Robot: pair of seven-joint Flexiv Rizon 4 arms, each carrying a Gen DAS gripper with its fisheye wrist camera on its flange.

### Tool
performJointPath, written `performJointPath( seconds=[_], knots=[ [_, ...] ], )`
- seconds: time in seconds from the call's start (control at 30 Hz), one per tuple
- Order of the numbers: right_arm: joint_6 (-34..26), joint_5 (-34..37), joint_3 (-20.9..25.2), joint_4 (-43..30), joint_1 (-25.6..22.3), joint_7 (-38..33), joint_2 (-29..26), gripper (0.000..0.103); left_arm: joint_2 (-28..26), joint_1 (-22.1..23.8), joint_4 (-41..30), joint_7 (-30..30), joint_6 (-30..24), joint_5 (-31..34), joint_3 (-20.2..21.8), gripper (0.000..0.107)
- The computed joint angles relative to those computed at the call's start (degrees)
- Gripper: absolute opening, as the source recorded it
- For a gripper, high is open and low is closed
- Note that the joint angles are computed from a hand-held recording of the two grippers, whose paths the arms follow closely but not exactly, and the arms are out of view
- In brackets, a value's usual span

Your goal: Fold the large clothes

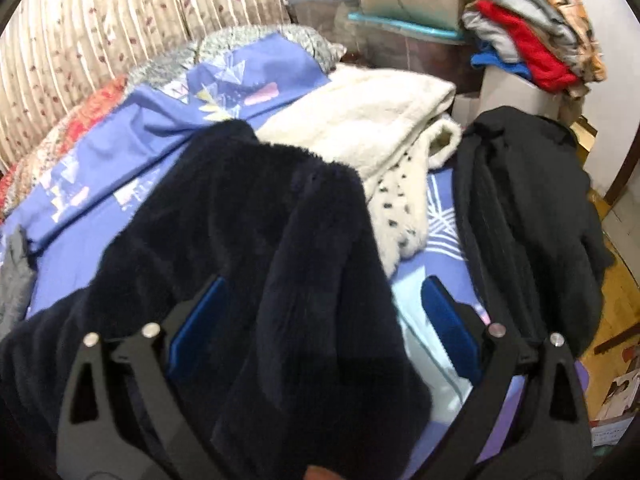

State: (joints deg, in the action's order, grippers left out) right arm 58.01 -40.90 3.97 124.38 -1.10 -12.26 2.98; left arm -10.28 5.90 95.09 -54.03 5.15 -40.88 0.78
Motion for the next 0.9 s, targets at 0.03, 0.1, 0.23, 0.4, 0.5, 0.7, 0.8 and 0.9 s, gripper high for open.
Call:
performJointPath(
  seconds=[0.03,0.1,0.23,0.4,0.5,0.7,0.8,0.9],
  knots=[
    [0.7,1.0,-0.3,-0.4,0.0,-0.8,-0.8,0.093,-0.4,-0.1,-0.4,-0.7,0.2,0.2,-0.1,0.093],
    [0.6,3.5,-0.9,-2.2,0.4,-3.7,-2.9,0.093,-1.3,-0.7,-1.3,-1.8,1.8,-0.1,-0.7,0.093],
    [-2.1,7.1,-1.4,-4.1,1.2,-8.6,-4.9,0.077,-4.6,-2.5,-4.6,-4.3,0.2,0.9,-3.1,0.094],
    [2.4,0.3,-0.9,-0.1,-0.9,-1.7,2.2,0.009,-4.7,-5.2,-5.2,-2.3,4.6,7.2,-3.3,0.051],
    [4.2,-5.1,1.3,0.2,-2.8,0.3,8.4,0.008,-4.0,-2.5,-6.3,0.2,8.8,2.0,-2.2,0.045],
    [13.6,-18.5,6.6,-6.9,-7.5,5.5,15.9,0.007,-3.4,6.2,-14.1,2.2,14.5,-8.9,-0.3,0.044],
    [17.9,-24.0,8.7,-13.7,-8.8,8.0,16.2,0.007,-1.4,9.8,-17.0,5.0,19.2,-13.6,0.8,0.044],
    [20.9,-27.0,10.1,-19.9,-8.8,8.8,15.5,0.007,0.3,13.5,-20.1,6.1,22.1,-19.0,1.9,0.044]
  ],
)
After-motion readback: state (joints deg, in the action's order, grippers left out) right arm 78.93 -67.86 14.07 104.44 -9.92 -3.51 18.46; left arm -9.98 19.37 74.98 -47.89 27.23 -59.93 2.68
